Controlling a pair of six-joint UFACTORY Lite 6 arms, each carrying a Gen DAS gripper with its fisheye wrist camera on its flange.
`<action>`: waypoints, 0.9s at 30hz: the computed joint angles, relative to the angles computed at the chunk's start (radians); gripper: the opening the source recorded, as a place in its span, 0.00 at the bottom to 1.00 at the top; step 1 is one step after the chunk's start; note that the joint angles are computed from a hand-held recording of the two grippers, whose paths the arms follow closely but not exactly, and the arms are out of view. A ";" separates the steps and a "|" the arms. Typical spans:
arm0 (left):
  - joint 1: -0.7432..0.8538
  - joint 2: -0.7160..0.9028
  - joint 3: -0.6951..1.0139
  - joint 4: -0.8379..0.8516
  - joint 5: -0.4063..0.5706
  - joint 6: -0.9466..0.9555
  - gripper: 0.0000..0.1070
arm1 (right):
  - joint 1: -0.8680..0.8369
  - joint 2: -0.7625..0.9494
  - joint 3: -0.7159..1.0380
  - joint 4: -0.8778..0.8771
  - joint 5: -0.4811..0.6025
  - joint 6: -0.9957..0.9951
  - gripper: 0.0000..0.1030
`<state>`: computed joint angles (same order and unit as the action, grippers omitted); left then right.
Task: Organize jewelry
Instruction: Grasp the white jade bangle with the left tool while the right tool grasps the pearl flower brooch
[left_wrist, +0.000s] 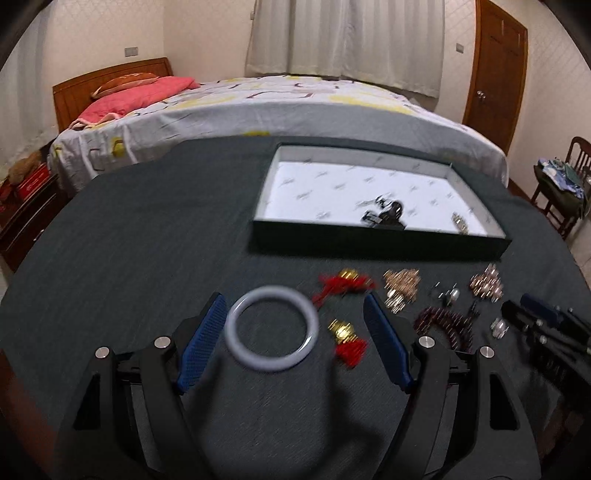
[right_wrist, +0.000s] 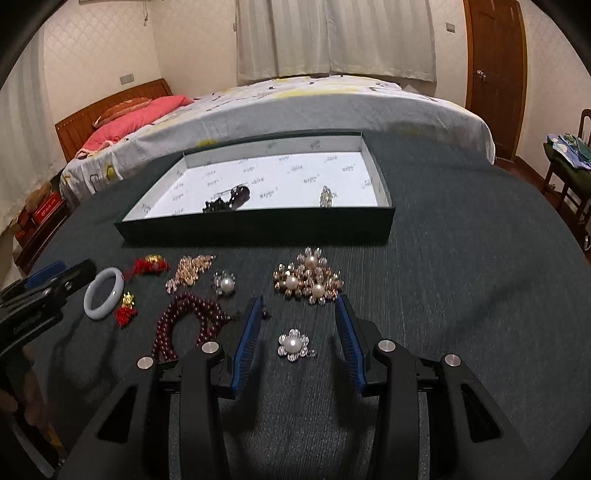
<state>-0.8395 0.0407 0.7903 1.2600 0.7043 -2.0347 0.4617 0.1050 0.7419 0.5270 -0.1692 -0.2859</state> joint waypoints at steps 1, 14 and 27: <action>-0.007 -0.013 -0.021 -0.006 0.007 -0.008 0.70 | 0.003 0.009 0.003 0.005 0.002 -0.003 0.40; 0.011 -0.051 -0.104 -0.013 -0.020 -0.046 0.70 | 0.054 0.079 0.018 0.299 -0.031 -0.294 0.34; 0.031 -0.019 -0.101 0.003 -0.040 -0.059 0.74 | 0.057 0.056 -0.007 0.226 -0.033 -0.236 0.21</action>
